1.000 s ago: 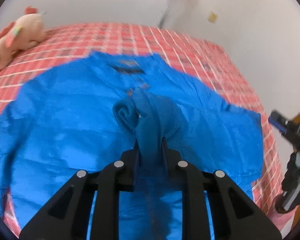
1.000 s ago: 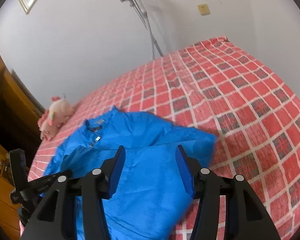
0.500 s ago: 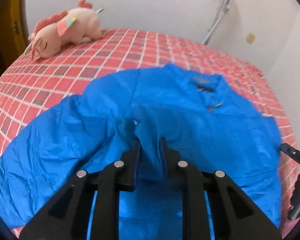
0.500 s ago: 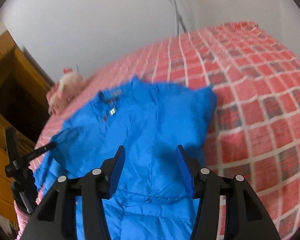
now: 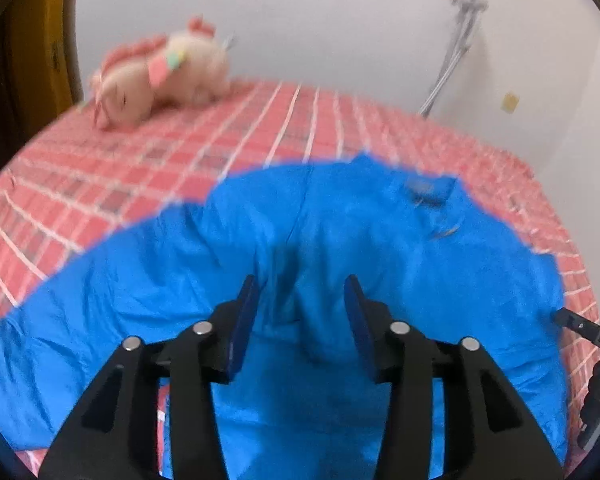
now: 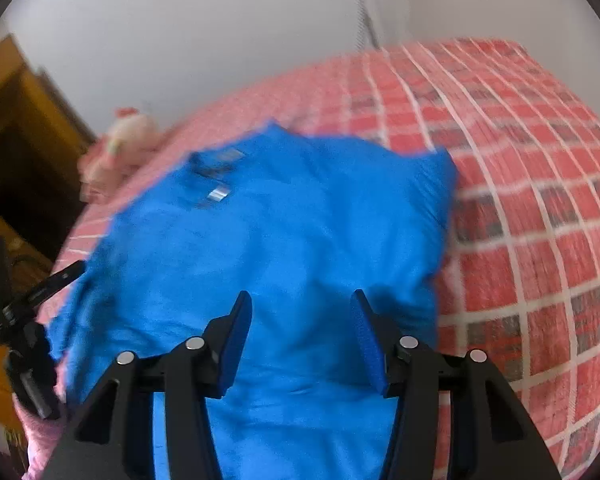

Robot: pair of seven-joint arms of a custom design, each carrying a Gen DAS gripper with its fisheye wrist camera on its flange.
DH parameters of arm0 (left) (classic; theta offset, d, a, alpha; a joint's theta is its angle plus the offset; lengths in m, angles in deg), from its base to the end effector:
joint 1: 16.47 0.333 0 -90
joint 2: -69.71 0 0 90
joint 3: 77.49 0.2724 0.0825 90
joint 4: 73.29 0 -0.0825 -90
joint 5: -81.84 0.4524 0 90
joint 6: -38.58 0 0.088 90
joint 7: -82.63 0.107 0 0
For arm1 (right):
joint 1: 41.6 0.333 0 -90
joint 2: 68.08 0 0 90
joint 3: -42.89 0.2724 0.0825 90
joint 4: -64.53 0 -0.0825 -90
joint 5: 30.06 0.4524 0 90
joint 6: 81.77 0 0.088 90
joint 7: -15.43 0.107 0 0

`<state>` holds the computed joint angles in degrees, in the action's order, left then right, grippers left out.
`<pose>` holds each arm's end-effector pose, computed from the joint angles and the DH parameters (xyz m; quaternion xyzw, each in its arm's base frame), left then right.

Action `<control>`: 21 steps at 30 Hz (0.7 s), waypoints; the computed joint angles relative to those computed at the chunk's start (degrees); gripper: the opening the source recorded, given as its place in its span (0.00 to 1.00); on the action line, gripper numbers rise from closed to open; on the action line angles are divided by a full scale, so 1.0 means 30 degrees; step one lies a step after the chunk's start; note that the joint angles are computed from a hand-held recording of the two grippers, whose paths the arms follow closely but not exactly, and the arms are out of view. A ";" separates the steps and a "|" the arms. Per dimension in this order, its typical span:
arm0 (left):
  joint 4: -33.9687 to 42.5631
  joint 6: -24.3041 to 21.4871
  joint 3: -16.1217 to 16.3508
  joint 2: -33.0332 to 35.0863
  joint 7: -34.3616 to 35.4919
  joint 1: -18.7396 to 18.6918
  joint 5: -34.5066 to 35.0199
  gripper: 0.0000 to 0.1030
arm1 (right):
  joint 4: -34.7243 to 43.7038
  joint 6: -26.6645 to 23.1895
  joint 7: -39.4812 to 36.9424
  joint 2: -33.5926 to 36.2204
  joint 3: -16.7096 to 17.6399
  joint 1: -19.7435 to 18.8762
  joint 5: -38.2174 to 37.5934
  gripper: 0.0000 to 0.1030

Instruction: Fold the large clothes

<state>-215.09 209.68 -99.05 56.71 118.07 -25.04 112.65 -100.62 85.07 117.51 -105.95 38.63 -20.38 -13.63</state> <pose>0.4633 -0.3075 0.3585 -0.6234 0.6881 -0.3221 0.1850 0.4268 0.1179 0.3604 -0.6040 0.7180 -0.0803 0.3365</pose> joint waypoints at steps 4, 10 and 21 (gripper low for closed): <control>0.0478 0.0217 0.0501 0.0775 0.2063 -0.1369 -0.1294 0.47 | 0.0564 -0.1108 0.0738 0.0405 0.0825 -0.0069 -0.0420 0.50; 0.2768 -0.1864 0.1280 0.4163 0.4654 -0.2456 -0.3178 0.44 | 0.1852 -0.2121 0.1498 0.2725 0.1376 -0.0463 -0.0959 0.50; 0.1482 -0.1619 0.2105 0.2914 0.9053 -0.3376 -0.8863 0.46 | 0.1063 -0.1529 -0.0195 0.1559 0.0100 0.0746 0.0924 0.53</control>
